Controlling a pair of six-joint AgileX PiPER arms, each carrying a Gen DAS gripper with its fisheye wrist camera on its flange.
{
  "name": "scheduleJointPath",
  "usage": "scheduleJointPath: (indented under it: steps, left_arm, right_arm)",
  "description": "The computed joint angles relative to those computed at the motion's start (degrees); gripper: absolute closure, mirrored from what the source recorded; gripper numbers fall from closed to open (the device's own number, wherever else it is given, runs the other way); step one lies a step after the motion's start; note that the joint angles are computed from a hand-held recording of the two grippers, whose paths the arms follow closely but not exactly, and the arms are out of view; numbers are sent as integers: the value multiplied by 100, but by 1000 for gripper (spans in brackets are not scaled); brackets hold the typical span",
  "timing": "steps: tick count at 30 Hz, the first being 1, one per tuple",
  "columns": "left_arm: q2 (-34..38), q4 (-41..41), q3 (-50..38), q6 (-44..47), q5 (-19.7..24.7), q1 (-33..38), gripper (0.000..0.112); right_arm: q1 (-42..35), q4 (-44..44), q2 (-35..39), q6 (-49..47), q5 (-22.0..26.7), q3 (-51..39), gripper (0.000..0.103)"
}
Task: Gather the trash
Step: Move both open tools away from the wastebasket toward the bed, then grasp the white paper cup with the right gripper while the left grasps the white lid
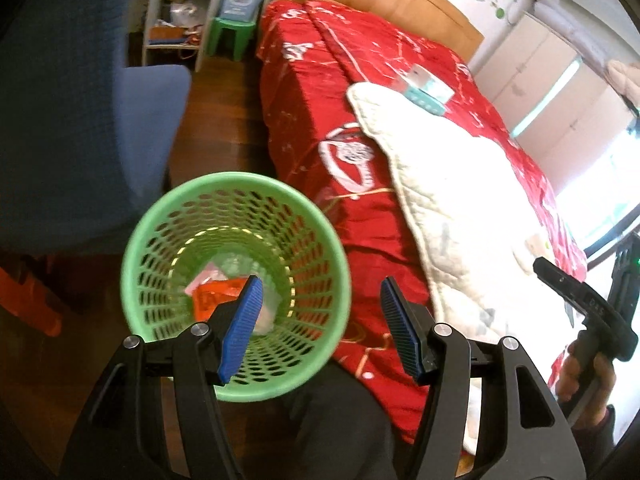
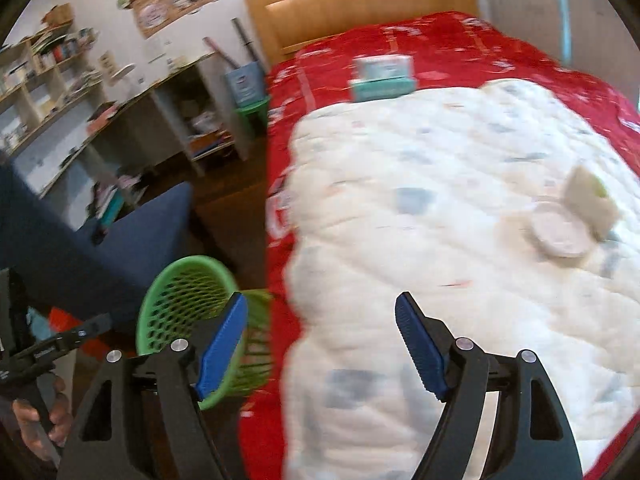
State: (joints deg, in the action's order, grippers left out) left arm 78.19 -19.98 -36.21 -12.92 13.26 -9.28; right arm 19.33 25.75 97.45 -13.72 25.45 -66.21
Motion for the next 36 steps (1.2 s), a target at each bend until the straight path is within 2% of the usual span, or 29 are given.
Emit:
scheduleJointPath:
  steps: [8,10,18,31,36]
  left_arm:
    - [685,1095,-909,-1202,166,-844,49]
    - [930,1166,-1225,-1298,232,-1047,49]
    - [1916,1258,-2480,-1401,607,-1542,49]
    - [3567,1187,-5024,-1080,1581,-1974,49]
    - [4239,1078,-6100,-910,2032,-2082,49]
  right_arm:
    - [-1474,-140,-1,-507,170,-169,29]
    - [-1863,20,155,-823,311,-391,29]
    - [-2806,-385,1170,-1031,911,-1867,29]
    - [-3001,-1218,3169,-980,2136,-4701,29]
    - [-3030,-1242,3833,-1093,2677,-5691,29]
